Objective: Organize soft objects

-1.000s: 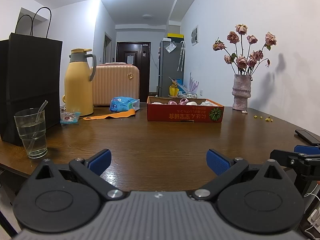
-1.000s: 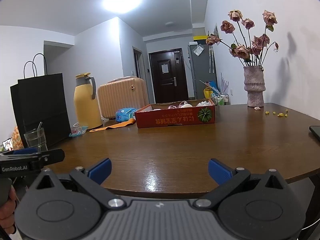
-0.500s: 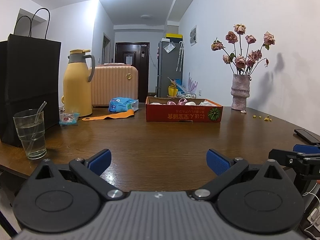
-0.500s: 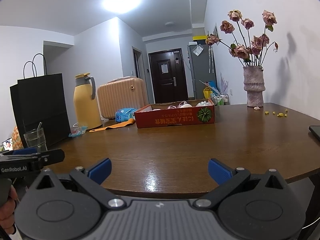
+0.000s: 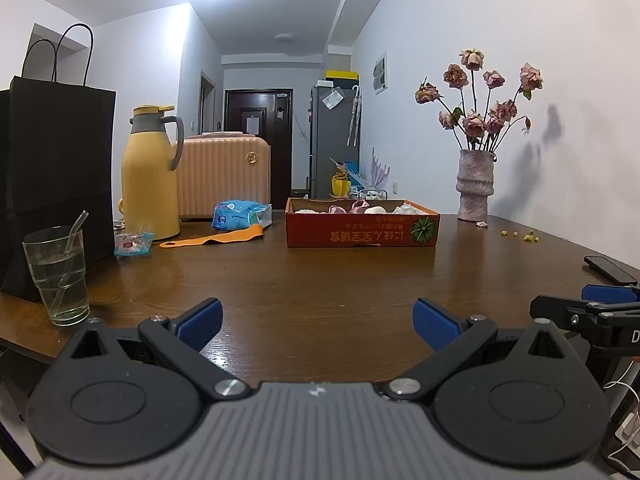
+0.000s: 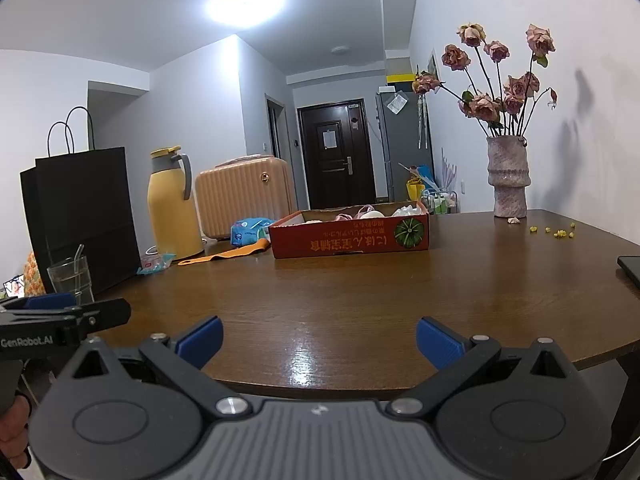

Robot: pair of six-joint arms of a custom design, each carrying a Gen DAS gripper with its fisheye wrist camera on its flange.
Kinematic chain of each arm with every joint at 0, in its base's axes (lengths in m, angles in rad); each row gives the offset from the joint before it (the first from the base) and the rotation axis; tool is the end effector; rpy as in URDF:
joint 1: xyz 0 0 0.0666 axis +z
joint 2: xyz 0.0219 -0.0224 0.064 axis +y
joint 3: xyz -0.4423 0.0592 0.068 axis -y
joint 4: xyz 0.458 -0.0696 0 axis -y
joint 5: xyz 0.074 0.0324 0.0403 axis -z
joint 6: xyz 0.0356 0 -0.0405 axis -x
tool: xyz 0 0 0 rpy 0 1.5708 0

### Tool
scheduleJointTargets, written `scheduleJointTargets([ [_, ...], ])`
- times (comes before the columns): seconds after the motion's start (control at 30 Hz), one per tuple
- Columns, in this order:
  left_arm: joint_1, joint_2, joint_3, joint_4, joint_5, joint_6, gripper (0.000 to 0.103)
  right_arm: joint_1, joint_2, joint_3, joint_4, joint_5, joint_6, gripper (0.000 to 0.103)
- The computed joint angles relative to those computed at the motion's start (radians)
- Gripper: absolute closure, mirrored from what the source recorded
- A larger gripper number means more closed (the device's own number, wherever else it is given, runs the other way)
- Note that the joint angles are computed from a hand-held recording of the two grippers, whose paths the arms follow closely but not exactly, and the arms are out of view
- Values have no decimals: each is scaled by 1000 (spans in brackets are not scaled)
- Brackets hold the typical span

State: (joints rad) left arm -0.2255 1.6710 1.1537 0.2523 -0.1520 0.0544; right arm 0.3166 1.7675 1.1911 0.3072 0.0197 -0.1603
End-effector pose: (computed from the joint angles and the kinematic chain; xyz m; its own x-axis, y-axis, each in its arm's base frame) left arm 0.6222 -0.1376 0.3086 -0.2592 0.0043 -0.9658 0.0646 0.9978 -0.0129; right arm 0.6319 0.2059 0.2721 -0.2963 0.0709 -0.9525 -0.2491 0.9570 0.1487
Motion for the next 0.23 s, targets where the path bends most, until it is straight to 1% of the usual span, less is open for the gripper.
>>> scheduleJointTargets([
  [0.13, -1, 0, 0, 1, -2, -1, 0, 4, -2, -8, 32, 26, 15, 0],
  [0.23, -3, -3, -9, 24, -7, -12, 0, 4, -4, -15, 57, 26, 21, 0],
])
